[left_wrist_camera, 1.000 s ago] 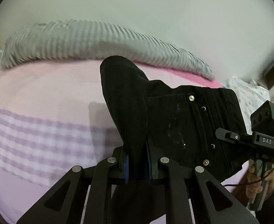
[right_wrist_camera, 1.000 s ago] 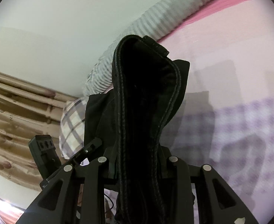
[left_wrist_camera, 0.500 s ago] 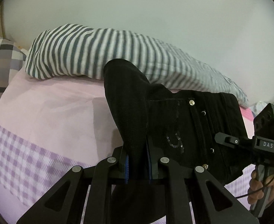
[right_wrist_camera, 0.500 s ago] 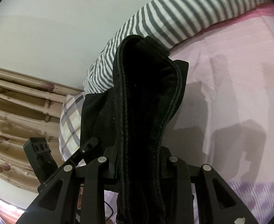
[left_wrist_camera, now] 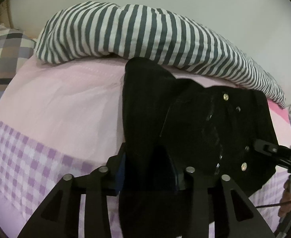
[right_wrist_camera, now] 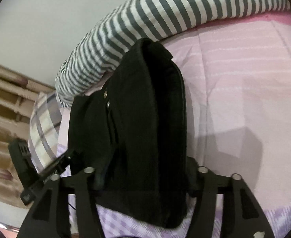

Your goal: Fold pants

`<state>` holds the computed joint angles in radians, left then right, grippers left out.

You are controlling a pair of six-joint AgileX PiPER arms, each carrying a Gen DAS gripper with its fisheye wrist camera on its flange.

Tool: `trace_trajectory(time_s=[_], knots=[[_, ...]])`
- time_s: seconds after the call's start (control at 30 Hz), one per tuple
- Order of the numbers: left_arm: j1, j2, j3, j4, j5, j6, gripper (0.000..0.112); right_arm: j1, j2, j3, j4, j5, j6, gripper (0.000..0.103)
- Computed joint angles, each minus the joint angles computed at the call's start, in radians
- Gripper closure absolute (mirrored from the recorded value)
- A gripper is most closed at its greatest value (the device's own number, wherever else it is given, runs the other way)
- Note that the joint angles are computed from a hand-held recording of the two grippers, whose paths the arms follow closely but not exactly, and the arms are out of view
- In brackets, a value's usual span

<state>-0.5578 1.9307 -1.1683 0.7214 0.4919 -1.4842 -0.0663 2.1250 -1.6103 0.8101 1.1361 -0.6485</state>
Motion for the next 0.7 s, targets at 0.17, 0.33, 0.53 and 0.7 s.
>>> trace_trajectory(time_s=[0.17, 0.33, 0.53, 0.7], knots=[[-0.082, -0.036, 0.070, 0.085, 0.046, -0.160, 0.071, -0.005, -0.120, 0.189, -0.059, -0.098, -0.098, 0.041], [-0.198, -0.044, 0.072, 0.111, 0.186, -0.243, 0.071, 0.016, -0.161, 0.284, -0.066, -0.203, -0.129, 0.042], [-0.293, -0.060, 0.018, 0.075, 0.337, -0.228, 0.071, 0.070, -0.203, 0.312, -0.117, -0.277, -0.066, 0.039], [-0.384, -0.057, -0.055, 0.055, 0.482, -0.218, 0.058, 0.080, -0.339, 0.424, -0.147, -0.357, -0.069, 0.034]])
